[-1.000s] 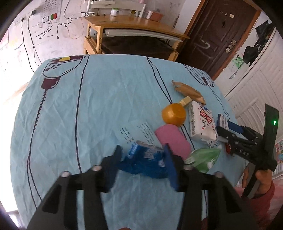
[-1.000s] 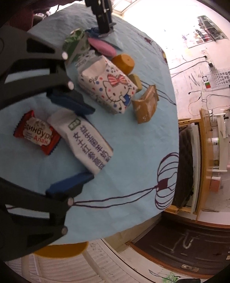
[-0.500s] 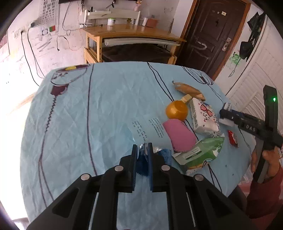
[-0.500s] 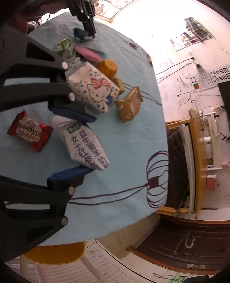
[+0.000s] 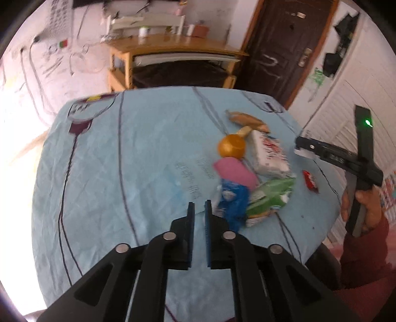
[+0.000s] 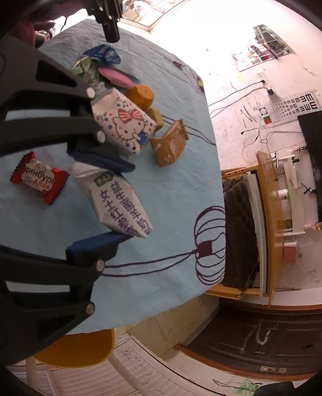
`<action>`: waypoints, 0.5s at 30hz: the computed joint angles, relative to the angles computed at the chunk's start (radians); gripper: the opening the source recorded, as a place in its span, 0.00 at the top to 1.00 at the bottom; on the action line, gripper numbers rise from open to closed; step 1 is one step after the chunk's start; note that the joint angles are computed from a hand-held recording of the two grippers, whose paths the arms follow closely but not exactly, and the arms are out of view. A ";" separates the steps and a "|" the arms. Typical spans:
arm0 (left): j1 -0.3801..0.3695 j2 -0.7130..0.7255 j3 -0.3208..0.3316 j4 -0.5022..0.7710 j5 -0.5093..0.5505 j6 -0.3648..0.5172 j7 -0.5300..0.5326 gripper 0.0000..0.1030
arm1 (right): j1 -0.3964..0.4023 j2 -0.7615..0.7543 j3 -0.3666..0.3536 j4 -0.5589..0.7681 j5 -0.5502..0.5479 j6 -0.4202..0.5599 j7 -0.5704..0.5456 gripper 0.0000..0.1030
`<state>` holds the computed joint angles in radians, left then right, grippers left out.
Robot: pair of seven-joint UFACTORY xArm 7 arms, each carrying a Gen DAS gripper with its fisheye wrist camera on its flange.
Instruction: Collect trash
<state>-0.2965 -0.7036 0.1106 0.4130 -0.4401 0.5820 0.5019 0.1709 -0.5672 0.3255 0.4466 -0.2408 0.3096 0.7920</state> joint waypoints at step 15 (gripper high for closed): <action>-0.040 0.081 -0.072 0.013 0.061 -0.038 -0.056 0.61 | 0.008 -0.065 -0.035 -0.064 0.040 -0.027 -0.029 0.55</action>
